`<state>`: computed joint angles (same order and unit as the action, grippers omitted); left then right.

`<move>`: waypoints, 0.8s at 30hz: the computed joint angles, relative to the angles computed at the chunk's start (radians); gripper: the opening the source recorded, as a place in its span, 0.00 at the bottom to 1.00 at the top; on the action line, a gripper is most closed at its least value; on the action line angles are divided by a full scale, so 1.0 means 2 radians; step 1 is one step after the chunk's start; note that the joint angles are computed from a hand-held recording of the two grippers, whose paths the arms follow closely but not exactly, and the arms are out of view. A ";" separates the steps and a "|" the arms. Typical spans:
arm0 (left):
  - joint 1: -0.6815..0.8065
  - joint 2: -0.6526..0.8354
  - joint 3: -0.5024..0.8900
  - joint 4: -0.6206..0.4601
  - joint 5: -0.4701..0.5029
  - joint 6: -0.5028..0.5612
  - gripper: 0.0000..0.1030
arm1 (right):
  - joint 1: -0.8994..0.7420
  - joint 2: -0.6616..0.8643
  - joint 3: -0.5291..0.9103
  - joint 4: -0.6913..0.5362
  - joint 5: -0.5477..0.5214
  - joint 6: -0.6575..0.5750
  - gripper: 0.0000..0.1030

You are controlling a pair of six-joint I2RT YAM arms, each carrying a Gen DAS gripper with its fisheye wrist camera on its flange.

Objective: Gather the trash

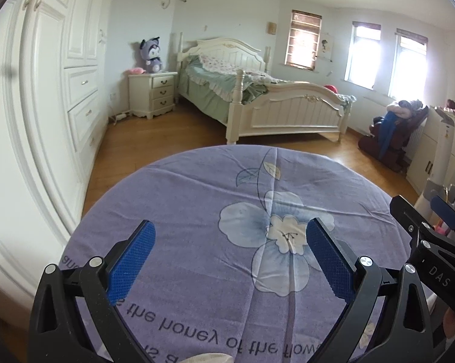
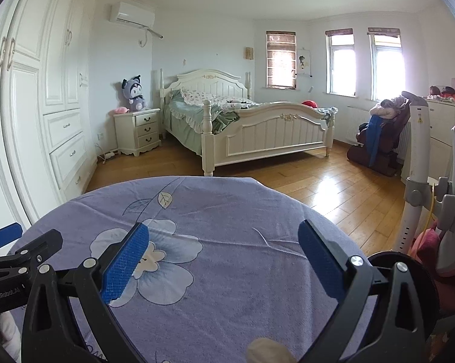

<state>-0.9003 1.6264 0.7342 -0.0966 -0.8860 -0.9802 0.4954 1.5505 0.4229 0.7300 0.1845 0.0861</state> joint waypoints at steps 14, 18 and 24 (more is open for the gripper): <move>-0.002 0.019 0.024 -0.030 -0.007 -0.012 0.95 | -0.001 -0.001 -0.010 0.021 0.003 0.010 0.95; -0.002 0.018 0.023 -0.029 -0.005 -0.012 0.95 | -0.004 -0.001 -0.013 0.026 0.003 0.014 0.95; 0.005 0.022 0.022 -0.020 0.006 -0.009 0.95 | -0.005 -0.001 -0.018 0.033 0.004 0.017 0.95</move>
<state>-0.8897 1.6695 0.7783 -0.1371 -0.8736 -0.9979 0.4862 1.5480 0.3864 0.7953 0.1923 0.1194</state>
